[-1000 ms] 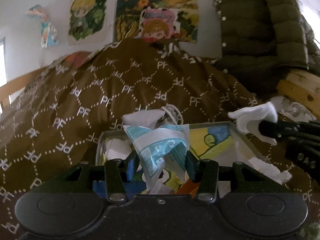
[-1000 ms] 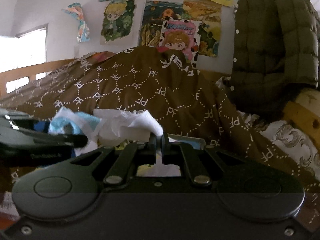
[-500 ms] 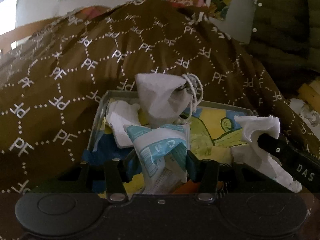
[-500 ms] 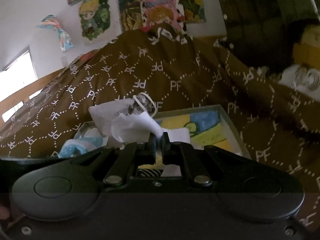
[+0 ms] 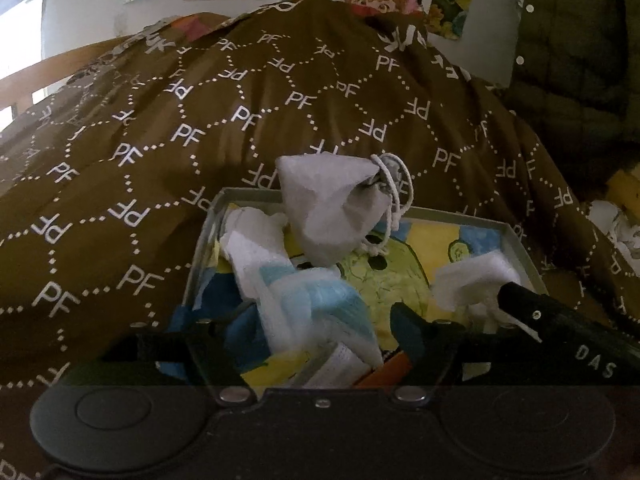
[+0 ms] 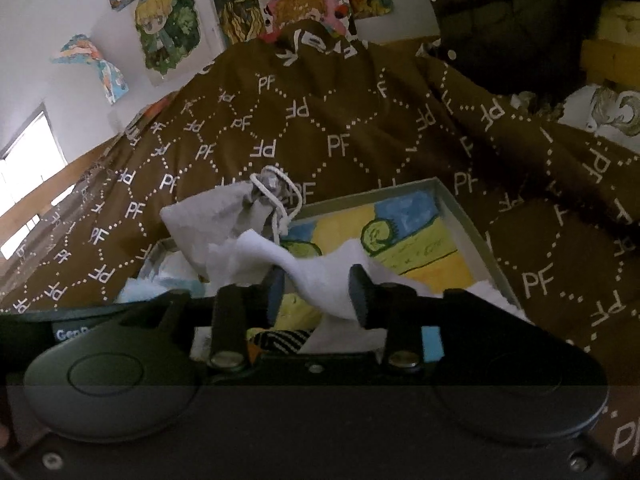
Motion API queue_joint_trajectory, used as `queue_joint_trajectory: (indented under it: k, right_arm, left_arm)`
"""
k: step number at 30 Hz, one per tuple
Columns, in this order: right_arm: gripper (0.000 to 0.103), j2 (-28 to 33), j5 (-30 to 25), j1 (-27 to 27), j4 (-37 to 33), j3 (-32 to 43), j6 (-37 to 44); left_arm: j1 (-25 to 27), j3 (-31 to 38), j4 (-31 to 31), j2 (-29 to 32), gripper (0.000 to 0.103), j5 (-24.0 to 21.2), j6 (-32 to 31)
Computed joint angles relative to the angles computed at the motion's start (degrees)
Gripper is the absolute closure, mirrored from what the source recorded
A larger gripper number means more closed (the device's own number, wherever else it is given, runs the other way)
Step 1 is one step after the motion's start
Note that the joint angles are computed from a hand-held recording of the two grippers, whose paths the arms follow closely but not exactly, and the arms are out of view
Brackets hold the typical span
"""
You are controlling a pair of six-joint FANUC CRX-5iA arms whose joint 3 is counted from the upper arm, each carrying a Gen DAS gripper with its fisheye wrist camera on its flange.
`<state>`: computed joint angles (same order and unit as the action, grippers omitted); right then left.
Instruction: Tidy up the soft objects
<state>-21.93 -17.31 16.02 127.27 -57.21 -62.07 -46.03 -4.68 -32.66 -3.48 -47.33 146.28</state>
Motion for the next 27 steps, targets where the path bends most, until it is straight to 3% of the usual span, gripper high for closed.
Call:
queue_joint_trajectory:
  k: [3, 10, 11, 12, 15, 19, 21, 27]
  right_arm:
    - [0.064, -3.2, -5.3, 8.1, -16.2, -1.9, 12.1]
    - [0.049, -9.7, -18.3, 22.7, -34.5, -2.7, 25.6]
    - [0.042, -10.8, -20.9, 25.1, -36.2, -2.8, 27.0]
    - [0.035, -12.2, -24.2, 28.1, -37.6, -2.9, 28.2]
    - [0.026, -15.9, -35.8, 38.1, -41.0, -3.2, 31.0]
    - [0.021, -19.9, -52.8, 53.5, -44.7, -3.3, 32.4]
    - [0.006, -21.1, -61.0, 61.5, -46.3, -3.2, 32.7]
    - [0.001, -20.9, -83.0, 83.3, -48.2, -4.1, 31.3]
  left_arm:
    - [-0.6, 0.0, -0.2, -1.4, 0.024, -1.2, 0.6]
    - [-8.6, 0.9, -10.1, -6.6, 0.015, -7.8, 7.5]
    - [-10.6, 1.1, -12.3, -7.4, 0.014, -9.4, 9.2]
    - [-12.4, 1.2, -14.2, -8.3, 0.012, -10.7, 10.9]
    - [-18.1, 1.7, -20.0, -10.3, 0.008, -15.5, 15.7]
    - [-26.1, 2.5, -26.8, -12.4, 0.004, -21.9, 20.4]
    - [-30.9, 3.1, -30.7, -12.7, 0.002, -26.1, 22.4]
    - [-44.7, 3.3, -40.4, -12.9, 0.001, -37.3, 26.6]
